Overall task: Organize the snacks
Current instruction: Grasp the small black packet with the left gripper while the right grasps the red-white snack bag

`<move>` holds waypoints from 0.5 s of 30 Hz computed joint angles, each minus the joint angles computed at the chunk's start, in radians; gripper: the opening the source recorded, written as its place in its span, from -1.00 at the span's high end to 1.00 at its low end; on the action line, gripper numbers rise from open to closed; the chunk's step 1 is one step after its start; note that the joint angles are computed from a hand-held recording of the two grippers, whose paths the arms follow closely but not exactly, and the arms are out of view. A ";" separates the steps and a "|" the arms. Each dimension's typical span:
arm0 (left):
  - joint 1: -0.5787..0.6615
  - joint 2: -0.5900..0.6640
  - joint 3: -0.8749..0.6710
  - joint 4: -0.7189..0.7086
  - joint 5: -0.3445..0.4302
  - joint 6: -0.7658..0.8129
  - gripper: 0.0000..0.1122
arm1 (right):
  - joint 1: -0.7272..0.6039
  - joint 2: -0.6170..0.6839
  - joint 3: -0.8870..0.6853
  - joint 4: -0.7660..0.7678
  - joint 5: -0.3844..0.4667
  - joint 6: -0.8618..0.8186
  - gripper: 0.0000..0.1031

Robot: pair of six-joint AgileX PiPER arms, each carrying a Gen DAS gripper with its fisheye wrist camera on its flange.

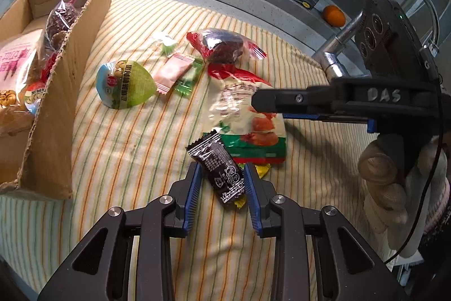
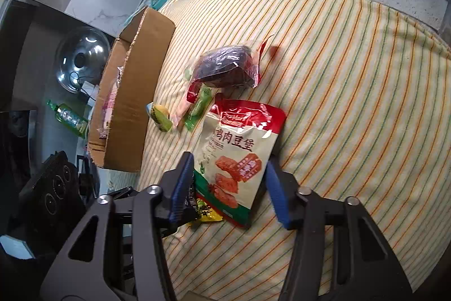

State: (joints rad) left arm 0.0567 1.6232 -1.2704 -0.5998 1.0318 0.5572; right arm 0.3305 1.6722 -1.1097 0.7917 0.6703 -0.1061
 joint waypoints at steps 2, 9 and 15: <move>-0.012 0.000 0.001 0.008 -0.016 0.001 0.54 | -0.010 0.010 0.003 0.055 0.013 -0.044 0.67; 0.016 0.001 -0.001 -0.012 -0.025 0.027 0.63 | 0.012 -0.021 0.010 0.063 -0.029 -0.030 0.89; 0.045 -0.004 -0.013 -0.032 -0.010 0.050 0.79 | 0.063 -0.051 -0.054 -0.099 -0.028 0.106 0.96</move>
